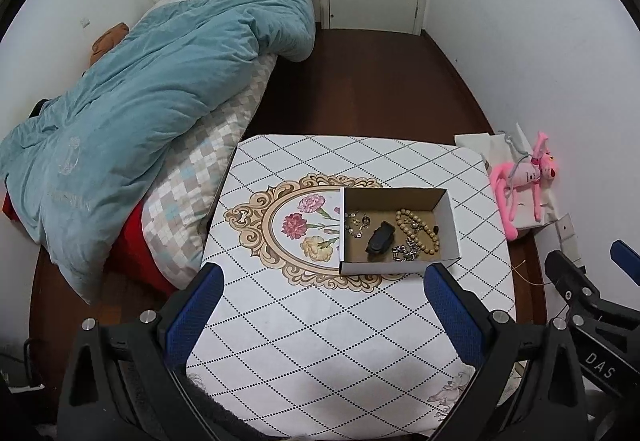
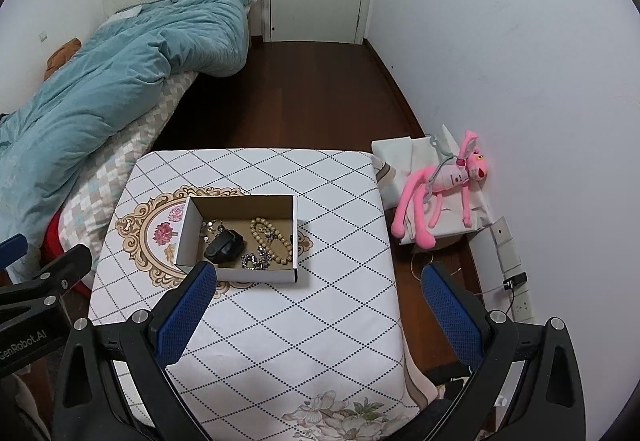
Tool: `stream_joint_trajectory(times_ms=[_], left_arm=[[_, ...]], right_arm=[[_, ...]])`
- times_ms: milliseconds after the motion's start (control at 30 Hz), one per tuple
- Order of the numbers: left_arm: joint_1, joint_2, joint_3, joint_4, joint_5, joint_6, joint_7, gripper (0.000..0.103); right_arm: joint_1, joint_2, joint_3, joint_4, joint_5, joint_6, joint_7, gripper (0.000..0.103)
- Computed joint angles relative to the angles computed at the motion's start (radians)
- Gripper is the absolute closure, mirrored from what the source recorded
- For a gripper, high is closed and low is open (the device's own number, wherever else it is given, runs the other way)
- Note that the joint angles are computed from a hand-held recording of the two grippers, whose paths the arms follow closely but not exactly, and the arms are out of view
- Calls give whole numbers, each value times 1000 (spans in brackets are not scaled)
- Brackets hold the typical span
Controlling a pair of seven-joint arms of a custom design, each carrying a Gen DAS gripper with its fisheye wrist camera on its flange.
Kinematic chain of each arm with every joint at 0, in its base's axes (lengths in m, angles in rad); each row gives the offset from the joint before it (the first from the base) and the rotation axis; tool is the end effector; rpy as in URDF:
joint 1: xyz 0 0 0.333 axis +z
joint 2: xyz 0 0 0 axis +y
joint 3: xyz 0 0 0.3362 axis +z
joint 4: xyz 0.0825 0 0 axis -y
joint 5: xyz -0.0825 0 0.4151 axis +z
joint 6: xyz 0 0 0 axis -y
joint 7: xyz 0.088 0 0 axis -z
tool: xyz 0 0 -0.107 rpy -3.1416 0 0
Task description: Organize jewelry
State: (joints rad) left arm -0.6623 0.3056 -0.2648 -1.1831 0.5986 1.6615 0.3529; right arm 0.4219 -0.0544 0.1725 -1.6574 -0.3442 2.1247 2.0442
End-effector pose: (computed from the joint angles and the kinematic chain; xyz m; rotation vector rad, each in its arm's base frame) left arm 0.4842 -0.4943 0.6733 -2.1471 1.5666 -0.4283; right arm 0.5134 0.3327 0.6956 -2.0803 1.6540 -0.6310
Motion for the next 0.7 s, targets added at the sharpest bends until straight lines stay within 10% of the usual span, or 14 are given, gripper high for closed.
stream_joint_trajectory(times_ms=[700], left_arm=[[19,-15,-6,-42,-28,19,-8,1]], right_arm=[[6,15,-8,11,18,-19,-25,0]])
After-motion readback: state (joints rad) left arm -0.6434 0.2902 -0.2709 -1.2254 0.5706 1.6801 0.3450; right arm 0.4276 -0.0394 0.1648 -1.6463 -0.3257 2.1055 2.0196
